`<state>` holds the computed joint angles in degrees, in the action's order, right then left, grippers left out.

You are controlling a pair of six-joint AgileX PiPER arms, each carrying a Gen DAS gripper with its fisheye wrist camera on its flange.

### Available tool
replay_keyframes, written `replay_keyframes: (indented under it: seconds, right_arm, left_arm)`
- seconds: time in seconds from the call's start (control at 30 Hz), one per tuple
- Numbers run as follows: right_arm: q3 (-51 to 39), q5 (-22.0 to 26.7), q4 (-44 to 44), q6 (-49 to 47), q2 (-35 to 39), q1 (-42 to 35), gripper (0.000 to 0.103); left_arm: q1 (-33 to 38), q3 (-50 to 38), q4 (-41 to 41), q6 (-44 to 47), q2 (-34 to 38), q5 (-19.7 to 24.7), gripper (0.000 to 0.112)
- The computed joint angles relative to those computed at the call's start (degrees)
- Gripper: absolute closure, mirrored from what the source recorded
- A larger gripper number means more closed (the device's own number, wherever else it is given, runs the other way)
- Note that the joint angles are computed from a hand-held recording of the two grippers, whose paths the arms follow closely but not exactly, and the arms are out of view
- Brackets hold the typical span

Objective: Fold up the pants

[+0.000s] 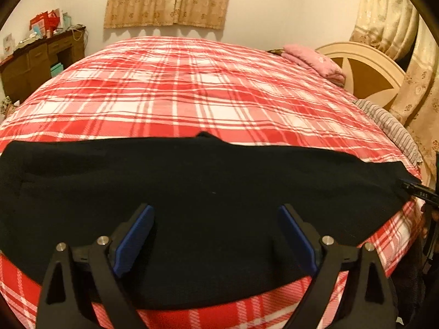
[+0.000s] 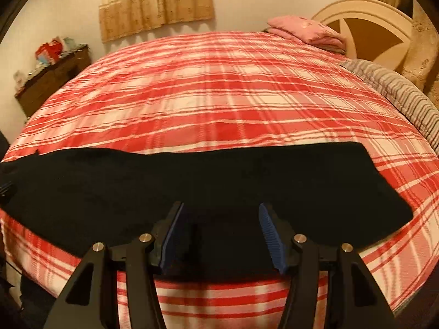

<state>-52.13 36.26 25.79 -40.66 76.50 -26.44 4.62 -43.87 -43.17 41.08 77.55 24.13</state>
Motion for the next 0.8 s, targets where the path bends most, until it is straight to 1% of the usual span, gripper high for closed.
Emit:
replay_keyframes:
  seconds: [0.07, 0.13, 0.17, 0.23, 0.3, 0.33, 0.63, 0.73, 0.8]
  right_arm:
    - [-0.6, 0.2, -1.6, 0.9, 1.5, -0.5, 0.046]
    - [0.5, -0.7, 1.1, -2.8, 1.6, -1.6, 0.046]
    - [1.2, -1.2, 1.7, -4.1, 1.3, -1.9, 0.046]
    - [2.2, -2.8, 1.0, -4.3, 0.8, -1.1, 0.045]
    - [2.3, -2.9, 0.7, -4.9, 0.6, -1.1, 0.045]
    - [2.0, -2.2, 1.2, -5.7, 0.7, -1.6, 0.045]
    - [0.1, 2.8, 6.3, -10.1, 0.7, -5.3, 0.045]
    - [-0.8, 5.8, 12.2, -14.7, 0.0, -10.6, 0.045]
    - [-2.9, 9.8, 17.2, -17.6, 0.7, -16.5, 0.045]
  left_arm:
    - [0.2, -0.6, 1.5, -2.2, 1.3, 0.0, 0.018]
    - [0.5, -0.2, 0.7, -1.4, 2.2, -0.3, 0.018]
    - [-0.1, 0.4, 1.0, -1.5, 2.0, -1.5, 0.018]
    - [-1.8, 0.9, 5.2, -4.9, 1.4, -3.1, 0.016]
    - [-2.9, 0.9, 9.5, -8.9, 1.0, -3.7, 0.016]
    - [-3.1, 0.7, 10.6, -10.0, 0.9, -3.5, 0.016]
    - [-1.1, -0.2, 10.6, -10.1, 0.9, -2.8, 0.016]
    - [-0.1, 0.0, 10.3, -9.2, 0.8, -2.9, 0.016]
    - [0.5, 0.3, 10.9, -9.2, 0.5, -3.4, 0.016]
